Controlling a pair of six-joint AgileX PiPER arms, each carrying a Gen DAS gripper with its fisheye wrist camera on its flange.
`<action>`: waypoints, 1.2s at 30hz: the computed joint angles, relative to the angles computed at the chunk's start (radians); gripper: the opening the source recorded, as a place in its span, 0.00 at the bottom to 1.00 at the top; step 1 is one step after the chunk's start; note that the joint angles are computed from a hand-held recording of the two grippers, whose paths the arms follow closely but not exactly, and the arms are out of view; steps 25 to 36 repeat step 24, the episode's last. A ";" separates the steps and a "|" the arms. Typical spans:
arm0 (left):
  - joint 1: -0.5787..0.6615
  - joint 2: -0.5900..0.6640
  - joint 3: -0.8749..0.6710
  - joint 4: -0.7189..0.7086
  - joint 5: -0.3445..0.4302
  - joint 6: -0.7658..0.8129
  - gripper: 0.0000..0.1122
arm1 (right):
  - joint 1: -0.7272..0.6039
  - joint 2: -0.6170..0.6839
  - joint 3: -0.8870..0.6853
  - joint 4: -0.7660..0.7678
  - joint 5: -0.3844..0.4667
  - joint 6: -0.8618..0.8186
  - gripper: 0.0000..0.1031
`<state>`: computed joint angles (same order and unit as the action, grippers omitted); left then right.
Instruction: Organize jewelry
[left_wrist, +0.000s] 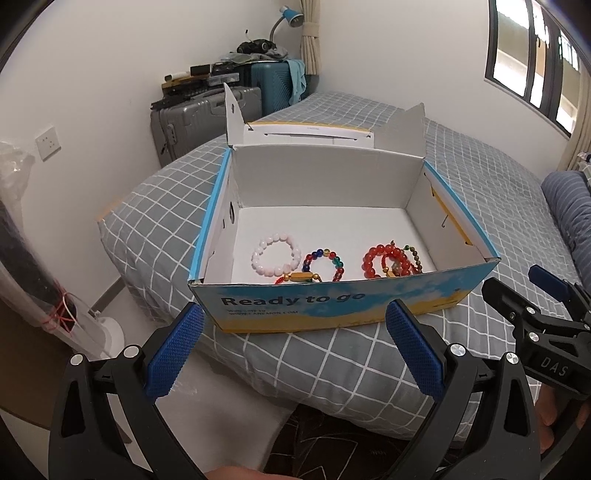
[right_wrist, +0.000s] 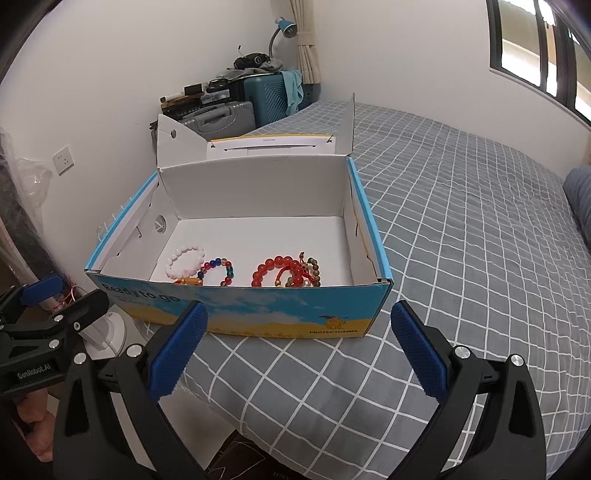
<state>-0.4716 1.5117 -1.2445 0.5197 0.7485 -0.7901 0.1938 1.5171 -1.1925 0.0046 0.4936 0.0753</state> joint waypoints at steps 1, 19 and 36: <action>0.002 0.000 0.000 -0.002 -0.002 0.002 0.87 | 0.000 0.000 0.000 -0.001 0.000 0.002 0.93; 0.002 0.006 -0.001 0.004 -0.004 -0.003 0.87 | 0.000 0.008 -0.006 -0.001 0.004 0.003 0.93; 0.004 0.009 -0.002 0.023 -0.002 -0.026 0.87 | -0.001 0.013 -0.006 -0.006 -0.001 0.007 0.93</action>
